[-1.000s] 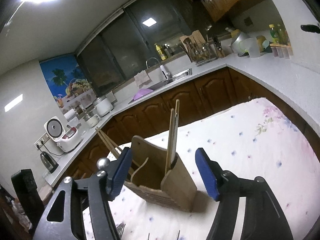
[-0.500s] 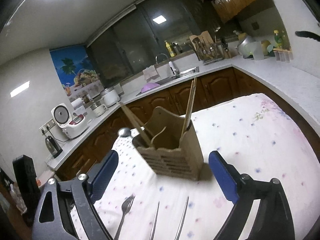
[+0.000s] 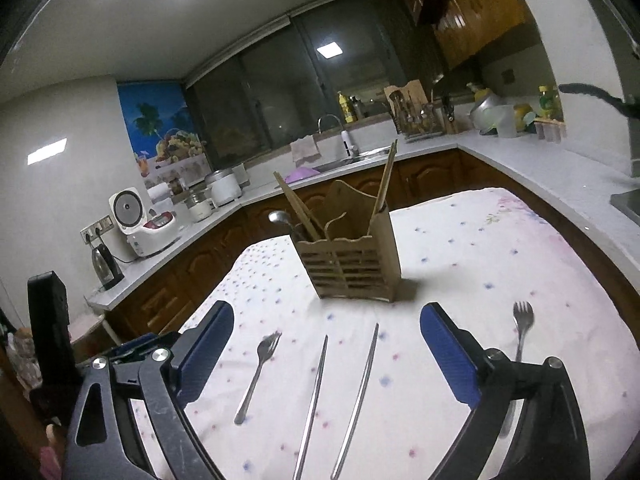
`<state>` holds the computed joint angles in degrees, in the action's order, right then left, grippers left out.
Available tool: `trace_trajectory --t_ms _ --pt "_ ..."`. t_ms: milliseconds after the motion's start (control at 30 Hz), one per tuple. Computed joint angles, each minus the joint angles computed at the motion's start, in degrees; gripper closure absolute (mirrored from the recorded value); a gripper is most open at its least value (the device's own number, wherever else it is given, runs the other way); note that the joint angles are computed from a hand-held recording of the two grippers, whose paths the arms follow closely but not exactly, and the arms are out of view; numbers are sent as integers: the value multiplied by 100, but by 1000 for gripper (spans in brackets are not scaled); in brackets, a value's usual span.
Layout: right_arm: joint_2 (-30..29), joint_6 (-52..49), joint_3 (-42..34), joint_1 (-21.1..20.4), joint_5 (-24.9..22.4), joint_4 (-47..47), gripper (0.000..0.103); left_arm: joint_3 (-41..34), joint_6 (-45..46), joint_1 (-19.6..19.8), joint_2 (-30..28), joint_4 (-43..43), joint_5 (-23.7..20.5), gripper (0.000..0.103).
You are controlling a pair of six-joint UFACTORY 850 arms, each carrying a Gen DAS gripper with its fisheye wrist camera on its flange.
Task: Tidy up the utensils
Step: 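Pull both tools back from the holder above the remaining forks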
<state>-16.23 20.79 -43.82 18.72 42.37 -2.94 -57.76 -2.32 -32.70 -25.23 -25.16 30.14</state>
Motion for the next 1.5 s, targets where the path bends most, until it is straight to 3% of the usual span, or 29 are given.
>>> trace_trajectory --t_ms 67,133,167,233,333,400,500,600,900,1500 --pt "56 -207 144 65 101 236 7 253 -719 24 84 529 341 3" --pt "92 -463 263 130 201 502 7 482 -954 -19 148 344 736 0" --pt "104 -579 305 158 232 625 7 512 -884 -34 180 216 697 0" --pt "129 -738 384 199 292 789 7 428 -237 -63 200 -238 319 0" --pt "224 -1011 496 259 298 1022 7 431 1277 -307 216 -1556 668 0" --pt "351 -1242 562 293 321 1148 7 449 1572 -378 271 -1765 787 0" --pt "626 -1643 610 352 285 1374 7 372 1834 -397 365 -1878 616 0" --pt "847 -2006 727 476 503 1706 0 201 2652 -541 330 -2620 682 0" --pt "237 -2178 1023 728 1385 2323 0 435 2030 -840 -3 -2333 1295 0" --pt "-154 -2050 1130 802 1670 2282 0 596 1987 -1113 -265 -2433 1897 0"
